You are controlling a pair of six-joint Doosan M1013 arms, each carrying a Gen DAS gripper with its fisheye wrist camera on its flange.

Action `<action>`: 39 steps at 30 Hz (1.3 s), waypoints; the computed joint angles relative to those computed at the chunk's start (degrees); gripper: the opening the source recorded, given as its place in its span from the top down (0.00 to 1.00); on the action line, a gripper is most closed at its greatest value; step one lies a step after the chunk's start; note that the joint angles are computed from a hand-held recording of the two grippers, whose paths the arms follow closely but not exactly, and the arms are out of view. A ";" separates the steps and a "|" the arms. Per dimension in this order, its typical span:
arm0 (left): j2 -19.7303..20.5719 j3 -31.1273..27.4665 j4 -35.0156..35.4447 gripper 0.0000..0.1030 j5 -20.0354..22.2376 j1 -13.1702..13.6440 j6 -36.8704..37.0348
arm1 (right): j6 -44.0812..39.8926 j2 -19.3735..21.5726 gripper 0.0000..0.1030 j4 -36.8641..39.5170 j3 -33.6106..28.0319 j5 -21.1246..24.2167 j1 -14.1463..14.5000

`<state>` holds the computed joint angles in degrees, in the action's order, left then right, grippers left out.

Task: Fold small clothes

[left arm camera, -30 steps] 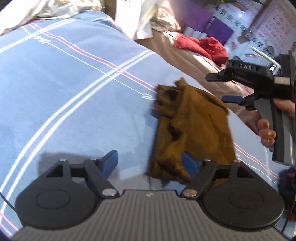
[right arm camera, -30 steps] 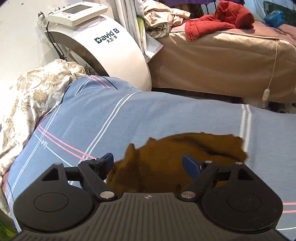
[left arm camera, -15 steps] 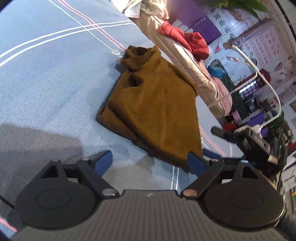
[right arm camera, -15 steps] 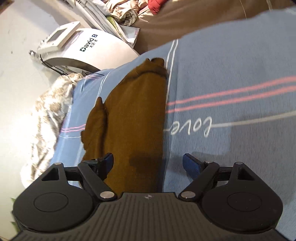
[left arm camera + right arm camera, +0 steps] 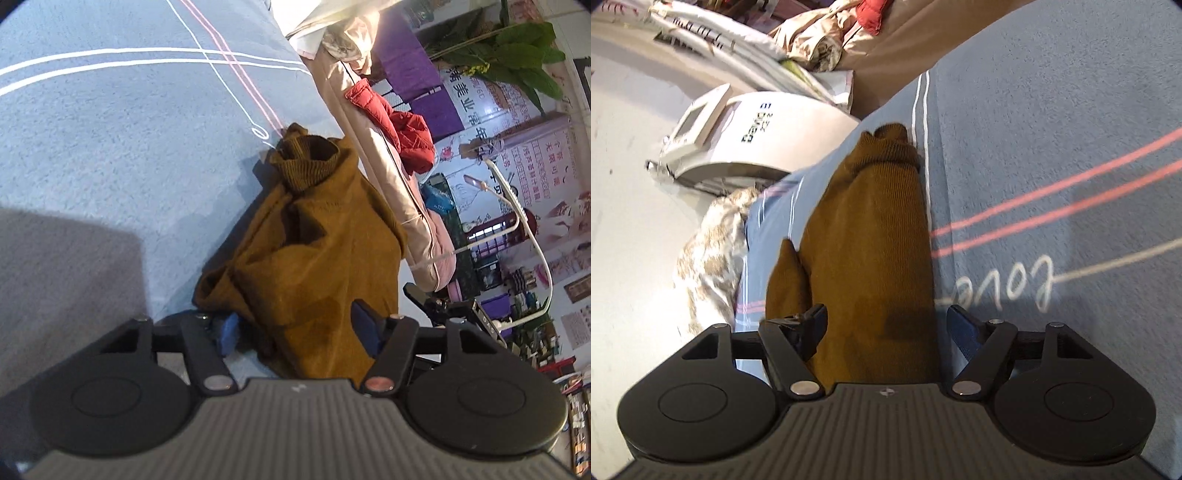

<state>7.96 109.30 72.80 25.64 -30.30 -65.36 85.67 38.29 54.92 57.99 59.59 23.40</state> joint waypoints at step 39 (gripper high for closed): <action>4.78 -13.57 -34.54 0.78 14.22 2.27 53.66 | -0.82 3.37 0.80 -14.78 -9.04 -7.38 4.09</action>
<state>12.75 95.72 38.26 39.87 -28.02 -11.71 84.85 41.67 40.14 48.95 52.22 27.49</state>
